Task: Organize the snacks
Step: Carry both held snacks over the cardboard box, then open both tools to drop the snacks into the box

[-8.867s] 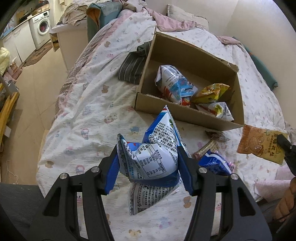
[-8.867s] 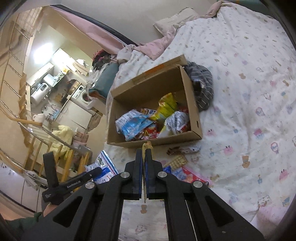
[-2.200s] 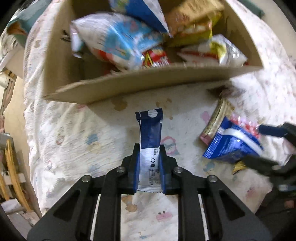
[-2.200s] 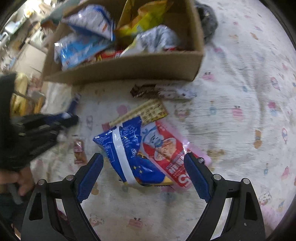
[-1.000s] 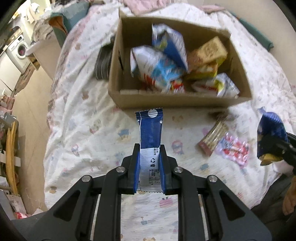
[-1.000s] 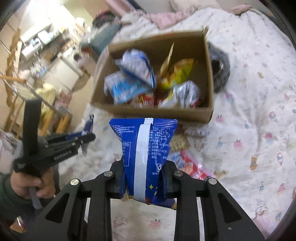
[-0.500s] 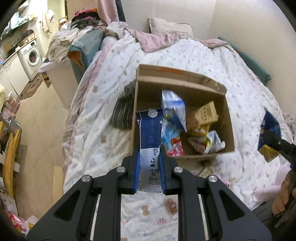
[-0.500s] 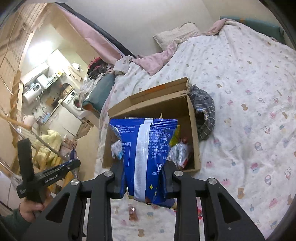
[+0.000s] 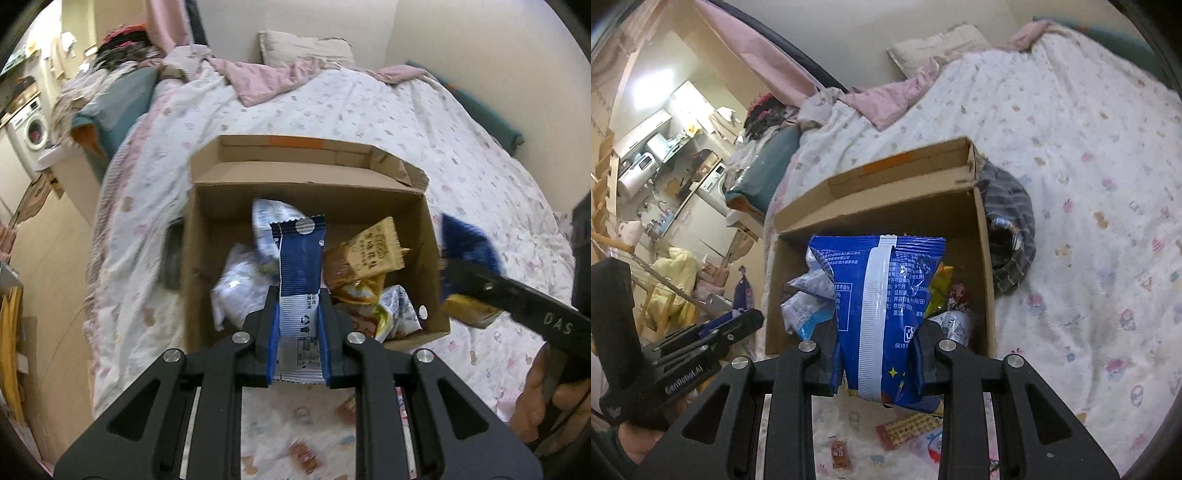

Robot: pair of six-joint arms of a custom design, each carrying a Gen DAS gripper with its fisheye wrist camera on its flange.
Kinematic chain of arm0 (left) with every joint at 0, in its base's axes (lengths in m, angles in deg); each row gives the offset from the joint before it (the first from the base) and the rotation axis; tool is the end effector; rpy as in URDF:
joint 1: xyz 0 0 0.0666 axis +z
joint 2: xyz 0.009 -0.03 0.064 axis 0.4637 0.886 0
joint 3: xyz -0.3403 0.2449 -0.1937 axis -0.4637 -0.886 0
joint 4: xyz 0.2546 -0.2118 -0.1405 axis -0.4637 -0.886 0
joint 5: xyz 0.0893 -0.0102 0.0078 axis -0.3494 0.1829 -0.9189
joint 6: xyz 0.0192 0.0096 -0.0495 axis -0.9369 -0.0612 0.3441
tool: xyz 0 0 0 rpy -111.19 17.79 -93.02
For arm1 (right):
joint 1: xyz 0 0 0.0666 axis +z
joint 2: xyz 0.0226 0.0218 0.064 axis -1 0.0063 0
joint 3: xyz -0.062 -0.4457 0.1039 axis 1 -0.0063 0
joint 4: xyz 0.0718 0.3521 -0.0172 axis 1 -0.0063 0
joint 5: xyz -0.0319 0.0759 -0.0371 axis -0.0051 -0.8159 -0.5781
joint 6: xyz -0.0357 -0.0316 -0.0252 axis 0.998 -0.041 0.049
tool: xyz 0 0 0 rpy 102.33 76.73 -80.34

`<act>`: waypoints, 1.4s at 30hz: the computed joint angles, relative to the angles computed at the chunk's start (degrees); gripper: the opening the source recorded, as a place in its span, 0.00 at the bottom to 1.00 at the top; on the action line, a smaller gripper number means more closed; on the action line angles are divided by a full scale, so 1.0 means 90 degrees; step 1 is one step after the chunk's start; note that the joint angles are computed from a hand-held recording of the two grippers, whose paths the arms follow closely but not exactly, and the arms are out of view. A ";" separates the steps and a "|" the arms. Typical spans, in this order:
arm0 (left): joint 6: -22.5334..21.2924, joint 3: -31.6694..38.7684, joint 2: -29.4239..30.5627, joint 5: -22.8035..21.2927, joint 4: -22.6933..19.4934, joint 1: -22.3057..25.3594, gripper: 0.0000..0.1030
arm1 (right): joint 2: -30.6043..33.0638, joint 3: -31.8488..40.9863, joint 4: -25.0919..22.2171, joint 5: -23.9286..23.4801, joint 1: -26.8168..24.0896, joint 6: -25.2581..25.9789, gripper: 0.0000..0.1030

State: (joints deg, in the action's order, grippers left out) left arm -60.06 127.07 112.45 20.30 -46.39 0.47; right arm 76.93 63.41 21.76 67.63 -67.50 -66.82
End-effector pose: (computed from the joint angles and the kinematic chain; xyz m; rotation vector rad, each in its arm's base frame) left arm 0.3694 -0.1837 0.4444 0.0337 2.5205 -0.1566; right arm 0.3988 0.1742 0.4113 -0.0991 2.4669 0.7710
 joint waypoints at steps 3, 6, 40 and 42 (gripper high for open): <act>-0.0026 0.0015 0.0257 0.0065 0.0138 -0.0062 0.15 | 0.0230 -0.0045 0.0144 -0.0138 -0.0012 -0.0096 0.29; 0.0062 -0.0055 0.0449 0.0258 0.0247 -0.0034 0.15 | 0.0423 -0.0085 0.0199 -0.0274 -0.0010 -0.0133 0.29; 0.0156 -0.0347 0.0386 0.0234 0.0842 0.0058 0.15 | 0.0448 -0.0199 0.0593 -0.0250 -0.0136 -0.0691 0.79; 0.0142 -0.0366 0.0371 0.0243 0.0912 0.0060 0.15 | 0.0406 -0.0223 0.0690 -0.0236 -0.0158 -0.0737 0.87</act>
State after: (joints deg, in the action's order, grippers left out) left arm -58.78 123.78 115.79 22.49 -38.18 1.01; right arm 80.59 61.41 27.97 65.51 -68.92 -73.46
